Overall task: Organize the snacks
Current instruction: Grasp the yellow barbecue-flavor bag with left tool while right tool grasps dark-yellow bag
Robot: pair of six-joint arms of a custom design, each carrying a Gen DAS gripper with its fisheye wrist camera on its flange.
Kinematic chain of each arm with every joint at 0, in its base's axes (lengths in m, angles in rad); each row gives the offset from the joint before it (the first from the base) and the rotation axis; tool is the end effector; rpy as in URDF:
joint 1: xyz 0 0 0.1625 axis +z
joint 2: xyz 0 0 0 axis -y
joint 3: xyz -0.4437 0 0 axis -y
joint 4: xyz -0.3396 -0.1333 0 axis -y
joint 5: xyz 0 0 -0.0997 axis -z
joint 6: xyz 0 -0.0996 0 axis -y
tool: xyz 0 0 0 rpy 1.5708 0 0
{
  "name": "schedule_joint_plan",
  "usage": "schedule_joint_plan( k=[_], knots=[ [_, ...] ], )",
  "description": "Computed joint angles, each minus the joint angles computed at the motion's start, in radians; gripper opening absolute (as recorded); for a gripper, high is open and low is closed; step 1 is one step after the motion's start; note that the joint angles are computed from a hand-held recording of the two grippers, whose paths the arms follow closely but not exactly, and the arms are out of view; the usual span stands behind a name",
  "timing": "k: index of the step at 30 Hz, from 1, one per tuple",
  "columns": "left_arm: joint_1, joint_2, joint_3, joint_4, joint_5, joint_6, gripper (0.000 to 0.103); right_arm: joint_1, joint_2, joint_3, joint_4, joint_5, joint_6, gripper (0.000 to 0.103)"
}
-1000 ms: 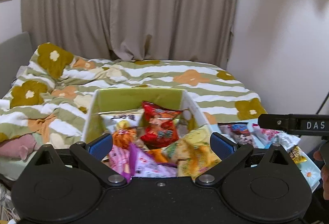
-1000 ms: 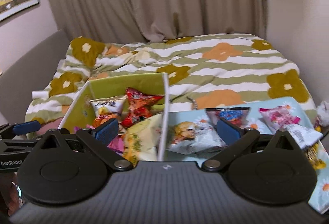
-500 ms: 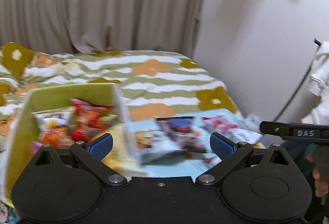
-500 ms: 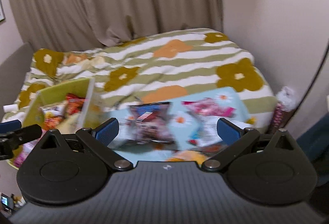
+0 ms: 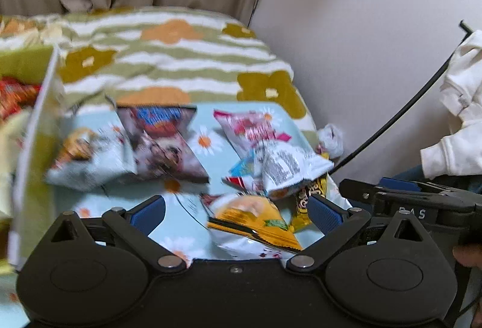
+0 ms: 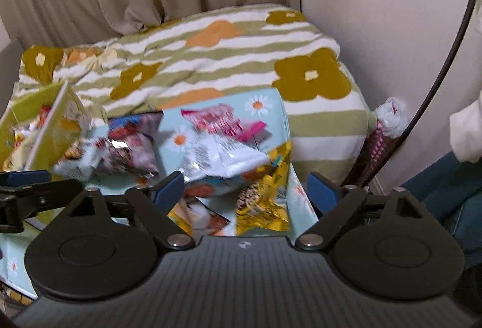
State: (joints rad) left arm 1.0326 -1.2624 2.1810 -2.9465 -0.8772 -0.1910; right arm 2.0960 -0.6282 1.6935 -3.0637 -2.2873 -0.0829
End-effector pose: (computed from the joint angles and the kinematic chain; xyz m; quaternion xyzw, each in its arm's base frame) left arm -0.0687 -0.4994 0.2906 0.0824 0.9155 -0.3171 0.2333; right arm 0.3823 -0.5243 0.0991 0.2030 -0.8955 0.2690 0.2907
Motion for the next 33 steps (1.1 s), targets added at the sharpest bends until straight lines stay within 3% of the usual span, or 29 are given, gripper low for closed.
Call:
schedule_joint_plan(
  k=[5,10,18,21,22,26,33],
  knots=[
    [0.027,0.071,-0.025,0.006,-0.011,-0.077,0.102,-0.049,0.002,0.003,0.031,0.06,-0.046,0.089],
    [0.063,0.115,-0.036,-0.015,-0.025,-0.149,0.102,-0.087,0.018,0.0,0.021,0.109,-0.103,0.086],
    [0.128,0.153,-0.04,-0.046,-0.116,-0.243,0.095,-0.124,0.064,-0.022,-0.006,0.143,-0.151,0.078],
    [0.157,0.158,-0.042,-0.058,-0.183,-0.273,0.076,-0.134,0.075,-0.026,-0.013,0.143,-0.151,0.078],
    [0.16,0.16,-0.044,-0.048,-0.185,-0.285,0.071,-0.138,0.077,-0.027,-0.011,0.148,-0.147,0.078],
    [0.145,0.162,-0.023,-0.073,-0.154,-0.283,0.064,-0.145,0.084,-0.028,-0.023,0.15,-0.138,0.078],
    [0.114,0.146,0.01,-0.082,-0.096,-0.289,0.061,-0.155,0.085,-0.033,-0.014,0.156,-0.126,0.078]
  ],
)
